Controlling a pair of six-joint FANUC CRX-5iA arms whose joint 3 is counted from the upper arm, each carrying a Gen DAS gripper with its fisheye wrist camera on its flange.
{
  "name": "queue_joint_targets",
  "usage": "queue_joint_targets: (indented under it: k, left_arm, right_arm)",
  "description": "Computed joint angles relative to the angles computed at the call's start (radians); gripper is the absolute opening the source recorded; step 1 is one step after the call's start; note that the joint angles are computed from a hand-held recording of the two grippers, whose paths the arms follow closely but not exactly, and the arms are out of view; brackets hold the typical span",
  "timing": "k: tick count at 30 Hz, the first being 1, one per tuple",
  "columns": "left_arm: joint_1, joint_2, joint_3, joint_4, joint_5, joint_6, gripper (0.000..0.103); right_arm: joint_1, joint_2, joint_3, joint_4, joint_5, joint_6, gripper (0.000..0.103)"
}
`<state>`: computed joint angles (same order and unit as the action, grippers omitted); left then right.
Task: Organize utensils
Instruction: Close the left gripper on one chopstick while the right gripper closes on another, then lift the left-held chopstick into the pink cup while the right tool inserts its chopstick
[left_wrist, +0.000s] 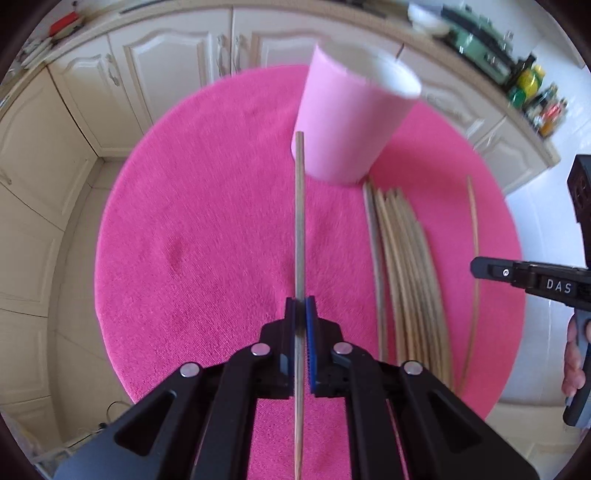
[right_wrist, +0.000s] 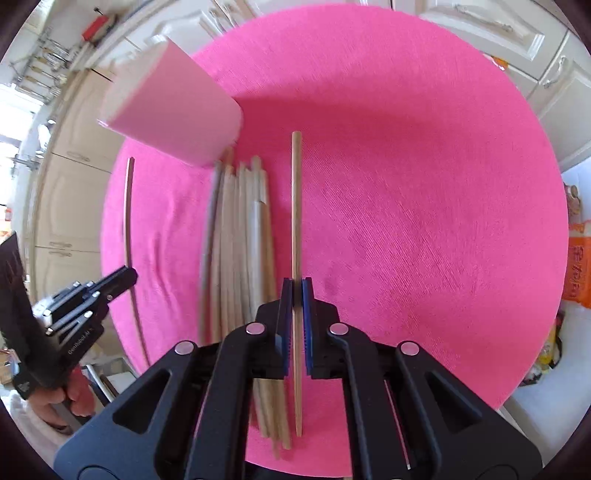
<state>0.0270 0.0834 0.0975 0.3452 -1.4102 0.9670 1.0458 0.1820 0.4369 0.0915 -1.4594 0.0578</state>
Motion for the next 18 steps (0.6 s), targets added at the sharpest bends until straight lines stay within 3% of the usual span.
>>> queue_joint_targets:
  k: [7,12,18]
  left_arm:
    - [0.067,-0.077,-0.057,0.138,0.101,-0.008,0.005]
    - [0.017,-0.079,-0.003,0.166,0.147,0.049,0.005]
    - [0.023,-0.103,-0.019,0.248,0.224,0.049,0.005]
  right_arm:
    - [0.009,0.006,0.040,0.056,0.017,0.057,0.005]
    - [0.006,0.017,0.063,0.090,0.027,0.105,0.005]
    - [0.005,0.062,0.173,0.132,-0.004,0.164,0.005]
